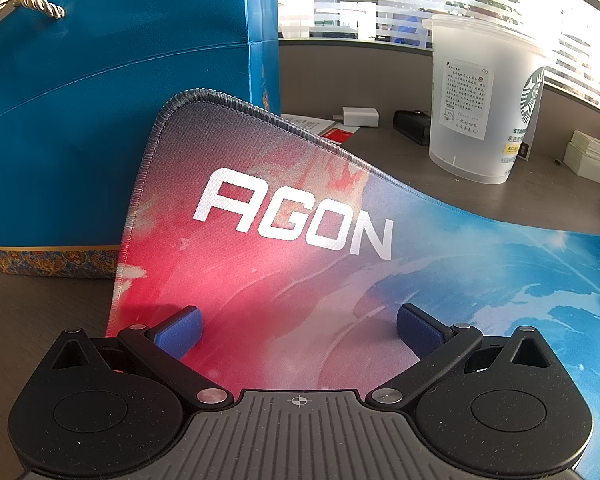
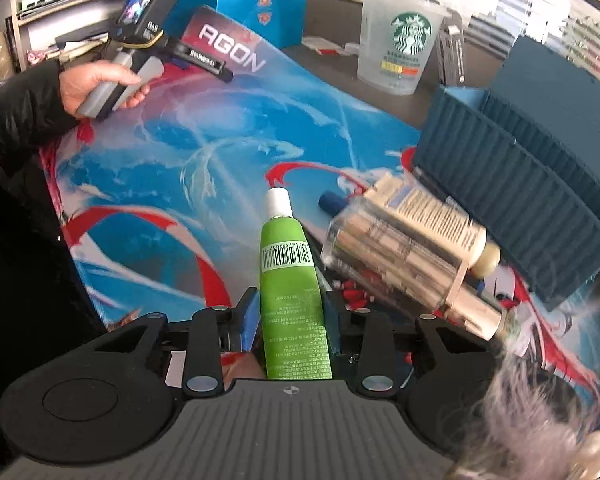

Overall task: Organize rigid objects
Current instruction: 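Close the right gripper on the green tube and lift it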

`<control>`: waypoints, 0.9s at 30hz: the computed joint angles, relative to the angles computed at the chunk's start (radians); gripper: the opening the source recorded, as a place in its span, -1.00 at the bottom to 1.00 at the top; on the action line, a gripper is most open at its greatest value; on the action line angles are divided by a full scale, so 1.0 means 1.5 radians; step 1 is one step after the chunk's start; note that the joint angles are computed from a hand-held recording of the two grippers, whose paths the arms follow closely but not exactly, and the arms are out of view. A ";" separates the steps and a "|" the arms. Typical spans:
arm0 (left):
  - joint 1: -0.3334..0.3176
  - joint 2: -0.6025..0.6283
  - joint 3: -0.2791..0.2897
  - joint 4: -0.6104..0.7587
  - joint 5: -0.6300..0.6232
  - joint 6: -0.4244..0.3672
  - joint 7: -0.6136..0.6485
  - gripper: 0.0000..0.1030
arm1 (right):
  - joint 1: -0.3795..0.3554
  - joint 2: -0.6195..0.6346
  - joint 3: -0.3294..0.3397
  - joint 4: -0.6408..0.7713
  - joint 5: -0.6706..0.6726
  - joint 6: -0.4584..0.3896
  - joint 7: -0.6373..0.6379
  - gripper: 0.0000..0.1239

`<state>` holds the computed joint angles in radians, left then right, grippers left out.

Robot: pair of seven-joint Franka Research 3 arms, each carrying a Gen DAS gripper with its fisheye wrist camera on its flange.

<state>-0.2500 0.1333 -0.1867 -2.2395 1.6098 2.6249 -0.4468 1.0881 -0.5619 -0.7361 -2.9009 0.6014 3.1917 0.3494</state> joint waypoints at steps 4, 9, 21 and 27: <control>0.000 0.000 0.000 0.000 0.000 0.000 0.000 1.00 | 0.037 -0.015 -0.028 0.010 -0.010 0.018 -0.007 -0.49; 0.000 0.000 0.000 0.000 0.000 0.000 0.000 1.00 | 0.049 -0.014 -0.042 0.024 -0.042 0.028 0.002 -0.49; 0.000 0.000 0.001 0.000 0.001 0.001 0.000 1.00 | -0.010 0.006 -0.002 0.078 -0.064 0.009 -0.023 -0.49; 0.000 0.000 0.000 0.000 0.001 0.001 0.000 1.00 | -0.024 0.026 -0.004 0.143 -0.064 0.008 -0.053 -0.49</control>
<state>-0.2503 0.1330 -0.1860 -2.2398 1.6110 2.6260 -0.4471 1.0521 -0.5222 -0.7414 -2.6857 0.5047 3.2037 0.2701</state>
